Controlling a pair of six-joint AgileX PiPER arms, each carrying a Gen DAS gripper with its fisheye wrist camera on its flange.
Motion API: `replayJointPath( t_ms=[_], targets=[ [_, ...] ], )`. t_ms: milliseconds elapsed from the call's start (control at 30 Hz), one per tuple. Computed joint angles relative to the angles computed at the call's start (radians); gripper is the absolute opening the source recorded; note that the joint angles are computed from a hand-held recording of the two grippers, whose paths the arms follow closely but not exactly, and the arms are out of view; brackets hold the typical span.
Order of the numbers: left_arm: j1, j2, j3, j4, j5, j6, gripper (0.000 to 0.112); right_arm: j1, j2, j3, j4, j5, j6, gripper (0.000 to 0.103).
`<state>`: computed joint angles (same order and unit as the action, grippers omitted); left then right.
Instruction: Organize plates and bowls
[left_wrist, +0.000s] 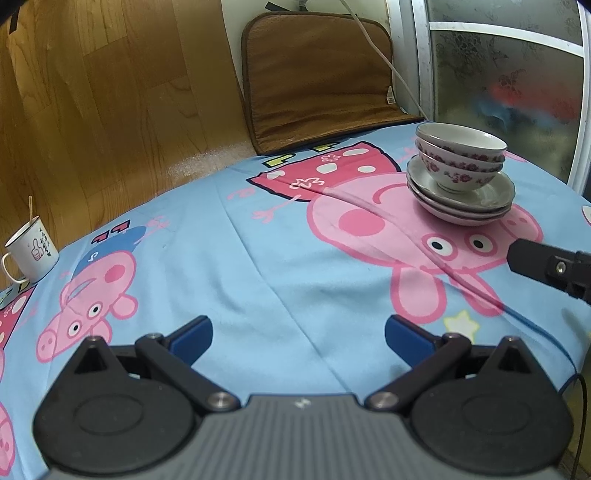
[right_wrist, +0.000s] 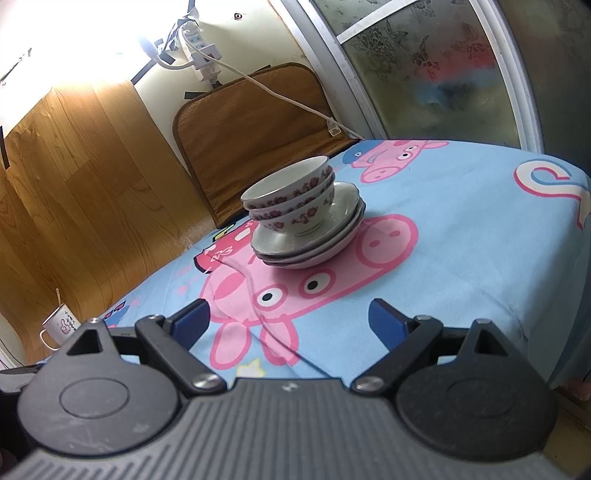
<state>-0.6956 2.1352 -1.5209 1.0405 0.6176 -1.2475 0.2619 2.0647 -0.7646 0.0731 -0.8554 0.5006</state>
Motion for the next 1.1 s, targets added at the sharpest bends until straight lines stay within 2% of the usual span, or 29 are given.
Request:
replayJointPath(
  t_ms=[1100],
  targets=[
    [-0.008,0.014,-0.008,-0.020,0.020,0.041,0.103,0.000,-0.003,0.004,-0.002,-0.001,0.001,0.095]
  ],
)
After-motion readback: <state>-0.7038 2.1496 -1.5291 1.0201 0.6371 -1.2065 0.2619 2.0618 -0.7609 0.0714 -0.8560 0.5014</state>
